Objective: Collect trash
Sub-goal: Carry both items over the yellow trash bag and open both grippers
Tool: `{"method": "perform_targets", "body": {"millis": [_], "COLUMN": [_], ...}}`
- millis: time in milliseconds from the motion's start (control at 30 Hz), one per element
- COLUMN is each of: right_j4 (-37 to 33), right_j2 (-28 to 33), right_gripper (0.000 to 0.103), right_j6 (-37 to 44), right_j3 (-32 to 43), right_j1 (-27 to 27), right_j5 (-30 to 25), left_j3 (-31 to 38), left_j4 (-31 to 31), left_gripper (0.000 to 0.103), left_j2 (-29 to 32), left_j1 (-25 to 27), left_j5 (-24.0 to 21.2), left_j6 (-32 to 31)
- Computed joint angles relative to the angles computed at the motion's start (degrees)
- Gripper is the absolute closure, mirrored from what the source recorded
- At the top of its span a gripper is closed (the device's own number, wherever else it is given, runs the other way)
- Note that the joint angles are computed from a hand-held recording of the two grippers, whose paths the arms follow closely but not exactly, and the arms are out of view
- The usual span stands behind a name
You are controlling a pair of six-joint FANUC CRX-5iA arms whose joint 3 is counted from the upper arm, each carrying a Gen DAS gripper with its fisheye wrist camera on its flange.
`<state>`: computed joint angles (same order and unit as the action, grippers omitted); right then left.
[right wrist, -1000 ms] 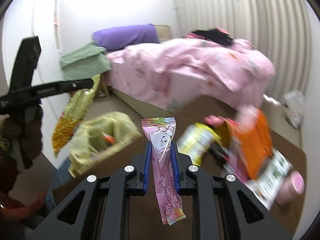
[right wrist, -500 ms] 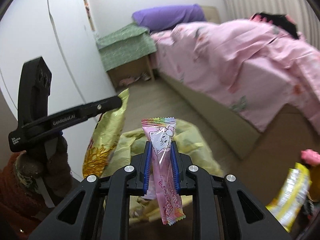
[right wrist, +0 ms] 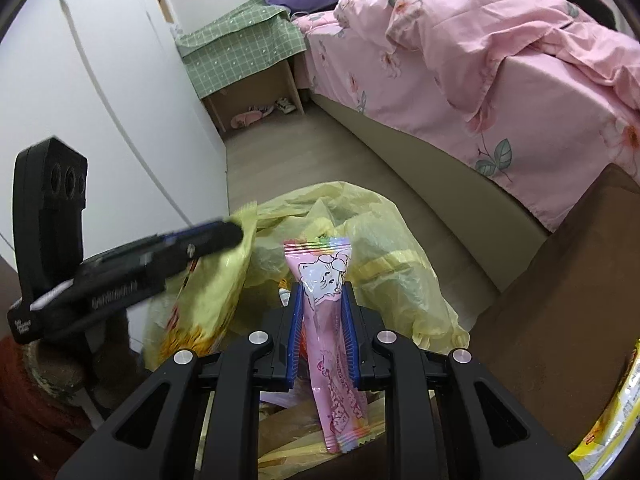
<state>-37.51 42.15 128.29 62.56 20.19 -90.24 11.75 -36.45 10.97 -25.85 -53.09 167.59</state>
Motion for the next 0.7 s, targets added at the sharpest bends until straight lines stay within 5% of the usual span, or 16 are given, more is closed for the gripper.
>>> {"method": "perform_targets", "body": {"millis": [100,300,400,700], "right_j4": [-0.3,-1.1,-0.1,-0.1], "right_j2": [0.7,0.7,-0.2,-4.6], "right_gripper": [0.084,0.083,0.076,0.065], "right_j6": [0.1,0.7,1.6,3.8], "right_j3": [0.9,0.3,-1.1,-7.0], "right_j1": [0.0,0.2,0.6,-0.6], "right_j5": [-0.7,-0.6,-0.3,3.2], "left_j3": [-0.8,-4.9,-6.2,-3.1], "left_j4": [0.2,4.2,7.9,2.4], "left_gripper": [0.080,0.079,0.069,0.058], "left_j2": [-0.5,-3.4,-4.7,-6.3], "left_j1": [-0.7,2.0,3.9,1.6], "left_j5": [-1.5,3.5,5.8,0.5], "left_j6": [-0.9,0.6,-1.3,3.1]}}
